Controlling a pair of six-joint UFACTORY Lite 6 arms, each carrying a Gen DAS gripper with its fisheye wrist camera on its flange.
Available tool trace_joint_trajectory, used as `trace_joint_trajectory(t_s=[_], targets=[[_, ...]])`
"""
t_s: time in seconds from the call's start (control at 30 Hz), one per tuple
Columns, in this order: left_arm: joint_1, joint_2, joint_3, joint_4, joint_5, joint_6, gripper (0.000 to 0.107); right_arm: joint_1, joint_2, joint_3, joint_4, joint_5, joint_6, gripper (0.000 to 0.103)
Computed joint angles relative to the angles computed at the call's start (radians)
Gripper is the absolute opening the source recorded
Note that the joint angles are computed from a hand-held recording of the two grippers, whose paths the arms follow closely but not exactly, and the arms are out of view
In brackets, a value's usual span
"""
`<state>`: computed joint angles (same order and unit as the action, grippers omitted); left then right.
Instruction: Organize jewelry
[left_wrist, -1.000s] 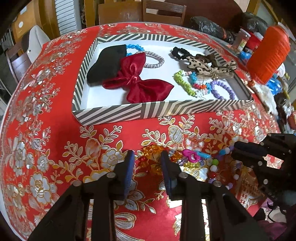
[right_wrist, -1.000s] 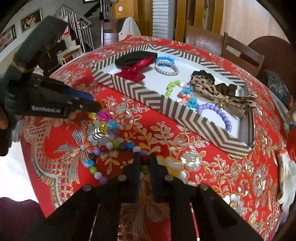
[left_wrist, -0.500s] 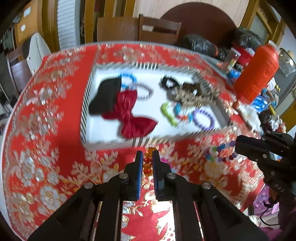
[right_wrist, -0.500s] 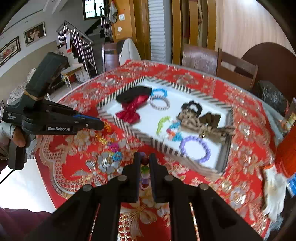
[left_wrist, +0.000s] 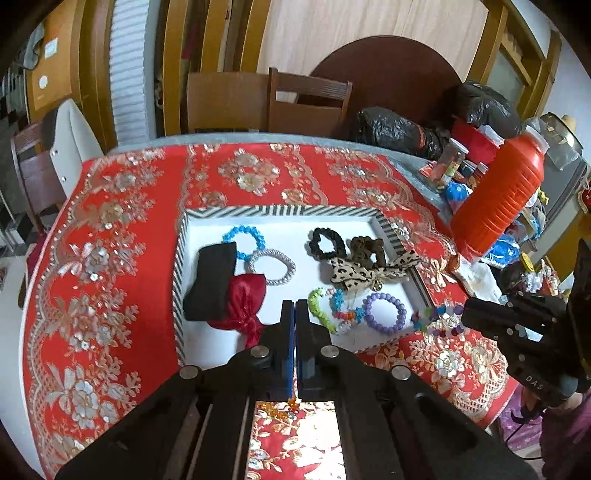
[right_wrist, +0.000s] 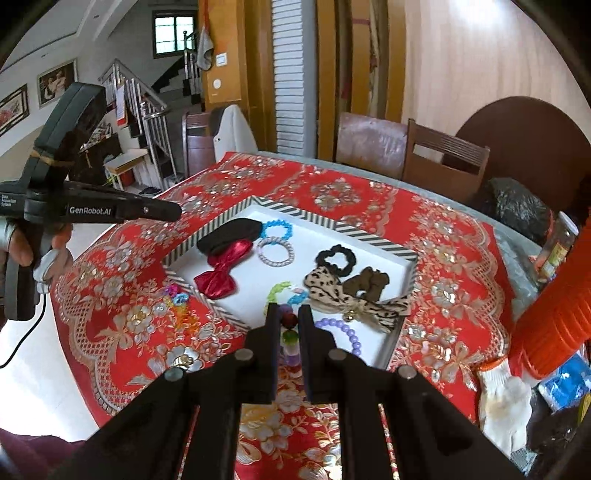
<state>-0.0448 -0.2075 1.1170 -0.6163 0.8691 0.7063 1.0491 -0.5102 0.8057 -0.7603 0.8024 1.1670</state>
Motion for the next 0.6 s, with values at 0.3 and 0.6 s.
trace_joint_trajectory(t_s=[0.3,0.6], targets=[[0.037,-0.070,-0.238,0.087,-0.049,0.010,0.025,0.003,-0.041,-0.069,0.021,-0.031,0.022,0.009],[0.058,0.008,-0.332,0.118,-0.188,0.026,0.031,0.051,-0.028,-0.070,0.006,-0.016,0.064,0.009]])
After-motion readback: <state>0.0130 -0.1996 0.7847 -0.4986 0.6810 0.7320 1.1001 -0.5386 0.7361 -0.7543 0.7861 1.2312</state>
